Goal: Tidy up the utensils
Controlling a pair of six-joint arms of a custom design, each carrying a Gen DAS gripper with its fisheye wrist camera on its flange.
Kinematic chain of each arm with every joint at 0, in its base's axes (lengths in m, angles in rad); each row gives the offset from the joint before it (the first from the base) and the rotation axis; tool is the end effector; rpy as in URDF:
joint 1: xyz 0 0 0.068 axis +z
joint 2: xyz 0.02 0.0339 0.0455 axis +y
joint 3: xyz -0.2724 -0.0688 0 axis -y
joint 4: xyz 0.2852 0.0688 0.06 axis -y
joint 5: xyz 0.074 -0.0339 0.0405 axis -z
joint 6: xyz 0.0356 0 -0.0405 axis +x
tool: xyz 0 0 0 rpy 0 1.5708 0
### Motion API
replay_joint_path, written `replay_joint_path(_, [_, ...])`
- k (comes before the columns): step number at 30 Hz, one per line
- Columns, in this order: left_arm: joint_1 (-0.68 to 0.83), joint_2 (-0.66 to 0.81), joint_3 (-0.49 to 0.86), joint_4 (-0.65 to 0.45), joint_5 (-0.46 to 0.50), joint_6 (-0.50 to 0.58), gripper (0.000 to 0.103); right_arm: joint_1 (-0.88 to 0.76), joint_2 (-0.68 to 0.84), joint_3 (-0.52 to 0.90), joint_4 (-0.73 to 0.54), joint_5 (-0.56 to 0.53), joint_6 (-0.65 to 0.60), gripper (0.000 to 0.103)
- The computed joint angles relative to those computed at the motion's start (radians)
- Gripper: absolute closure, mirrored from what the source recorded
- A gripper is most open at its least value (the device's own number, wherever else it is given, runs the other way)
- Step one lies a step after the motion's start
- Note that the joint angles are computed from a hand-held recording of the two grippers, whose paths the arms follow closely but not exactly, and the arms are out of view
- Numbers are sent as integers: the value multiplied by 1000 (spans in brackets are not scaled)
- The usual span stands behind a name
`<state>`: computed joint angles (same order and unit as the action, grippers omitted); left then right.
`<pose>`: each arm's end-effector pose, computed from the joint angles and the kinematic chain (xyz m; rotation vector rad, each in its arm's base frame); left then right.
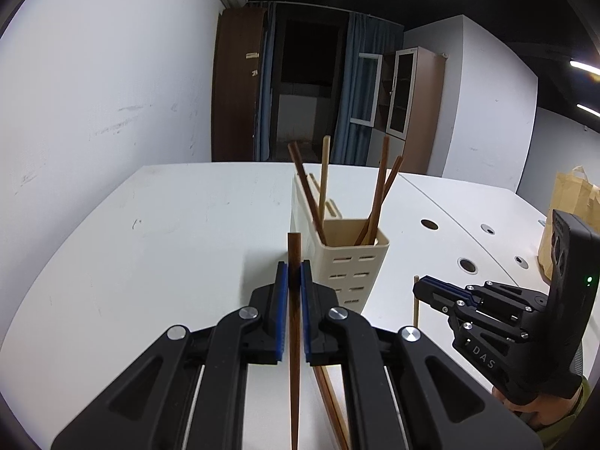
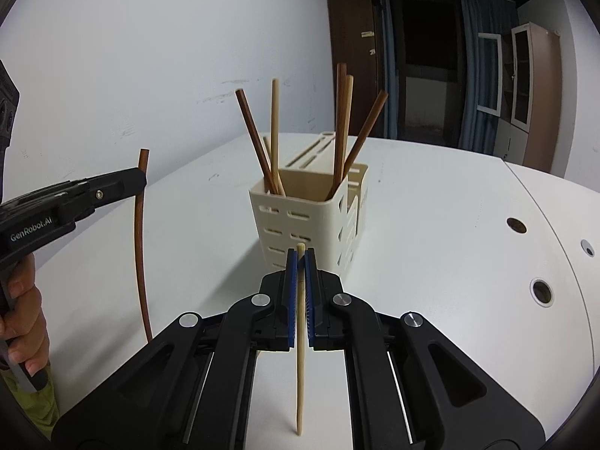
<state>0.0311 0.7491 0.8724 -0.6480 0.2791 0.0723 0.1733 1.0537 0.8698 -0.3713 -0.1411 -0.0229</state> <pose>0.1901 -0.0039 0.3394 0.2107 2.0706 -0.2292 0.2646 0.0514 0.2995 -0.2916 2.1090 0.2389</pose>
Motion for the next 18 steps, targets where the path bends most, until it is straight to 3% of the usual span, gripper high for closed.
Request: replay_joint_path(18, [-37, 11, 55, 17, -36, -7, 96, 6, 30, 34, 15, 15, -7, 103])
